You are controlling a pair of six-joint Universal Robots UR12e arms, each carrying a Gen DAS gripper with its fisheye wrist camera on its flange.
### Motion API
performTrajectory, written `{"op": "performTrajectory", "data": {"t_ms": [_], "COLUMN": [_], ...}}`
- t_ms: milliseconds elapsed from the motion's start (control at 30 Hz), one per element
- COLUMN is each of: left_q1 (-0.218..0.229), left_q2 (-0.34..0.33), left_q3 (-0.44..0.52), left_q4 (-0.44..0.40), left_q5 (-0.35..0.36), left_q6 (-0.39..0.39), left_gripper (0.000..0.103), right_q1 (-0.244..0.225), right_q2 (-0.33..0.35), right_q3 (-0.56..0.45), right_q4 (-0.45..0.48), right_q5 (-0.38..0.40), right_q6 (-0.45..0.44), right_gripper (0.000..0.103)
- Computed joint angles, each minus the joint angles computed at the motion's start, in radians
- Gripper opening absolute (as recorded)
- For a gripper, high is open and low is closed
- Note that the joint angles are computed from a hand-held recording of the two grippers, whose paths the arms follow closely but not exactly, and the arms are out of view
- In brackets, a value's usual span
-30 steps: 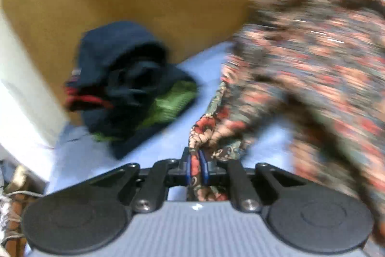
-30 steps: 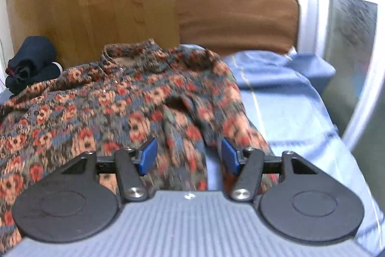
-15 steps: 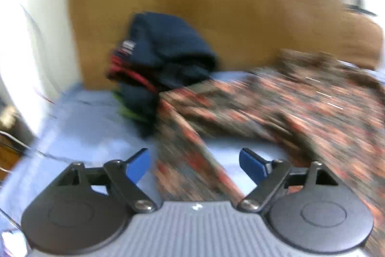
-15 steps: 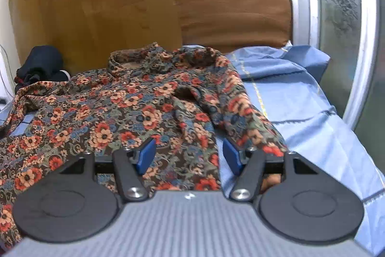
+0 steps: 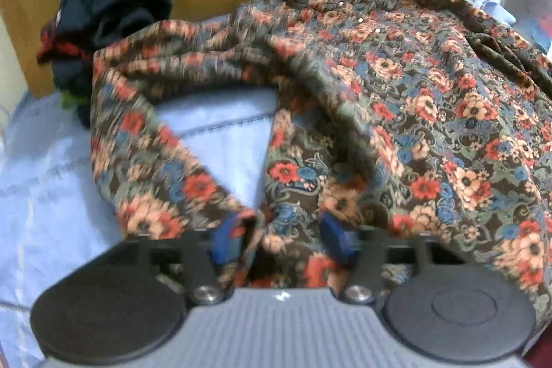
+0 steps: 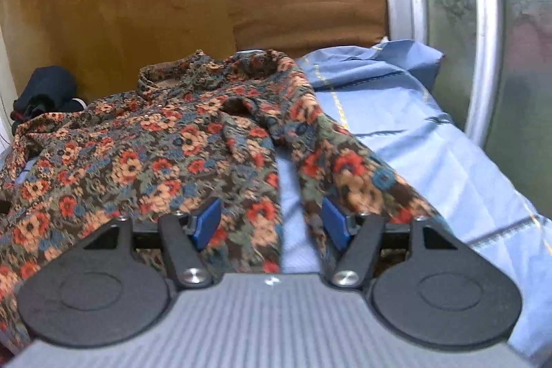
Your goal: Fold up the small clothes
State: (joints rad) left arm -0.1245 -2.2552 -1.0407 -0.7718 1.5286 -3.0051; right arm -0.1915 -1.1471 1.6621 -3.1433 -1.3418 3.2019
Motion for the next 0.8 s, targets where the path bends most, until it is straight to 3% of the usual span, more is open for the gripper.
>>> {"op": "performTrajectory", "data": {"t_ms": [67, 133, 233, 300, 367, 433, 467, 600, 700, 800], "left_q1": [0.004, 0.013, 0.048, 0.047, 0.045, 0.068, 0.082, 0.085, 0.092, 0.084], "left_q2": [0.024, 0.055, 0.133, 0.165, 0.180, 0.200, 0.215, 0.263, 0.272, 0.252], "left_q3": [-0.043, -0.085, -0.208, -0.267, -0.295, -0.318, -0.345, -0.451, -0.481, -0.469], "left_q4": [0.049, 0.083, 0.261, 0.329, 0.306, 0.237, 0.248, 0.408, 0.473, 0.496], "left_q5": [-0.003, -0.010, -0.045, 0.051, 0.129, 0.040, -0.030, -0.080, -0.173, -0.221], "left_q6": [-0.015, -0.065, -0.194, -0.260, -0.264, -0.342, -0.361, -0.345, -0.317, -0.288], "left_gripper": [0.018, 0.014, 0.012, 0.008, 0.009, 0.013, 0.018, 0.080, 0.096, 0.103], "right_q1": [-0.007, -0.015, -0.014, -0.014, -0.016, -0.017, -0.018, -0.049, -0.089, -0.112], "right_q2": [-0.007, -0.011, -0.015, -0.015, -0.012, -0.008, -0.008, -0.024, -0.041, -0.060], "right_q3": [0.016, 0.025, 0.033, 0.036, 0.034, 0.027, 0.027, 0.052, 0.096, 0.137], "right_q4": [-0.006, 0.001, -0.001, -0.002, 0.012, 0.029, 0.029, 0.005, -0.042, -0.055], "right_q5": [0.004, 0.029, 0.051, 0.079, 0.106, 0.110, 0.110, 0.202, 0.332, 0.418], "right_q6": [0.011, 0.024, 0.016, 0.002, -0.010, -0.018, -0.015, 0.069, 0.141, 0.128], "right_gripper": [0.071, 0.071, 0.074, 0.076, 0.077, 0.077, 0.077, 0.077, 0.078, 0.083]}}
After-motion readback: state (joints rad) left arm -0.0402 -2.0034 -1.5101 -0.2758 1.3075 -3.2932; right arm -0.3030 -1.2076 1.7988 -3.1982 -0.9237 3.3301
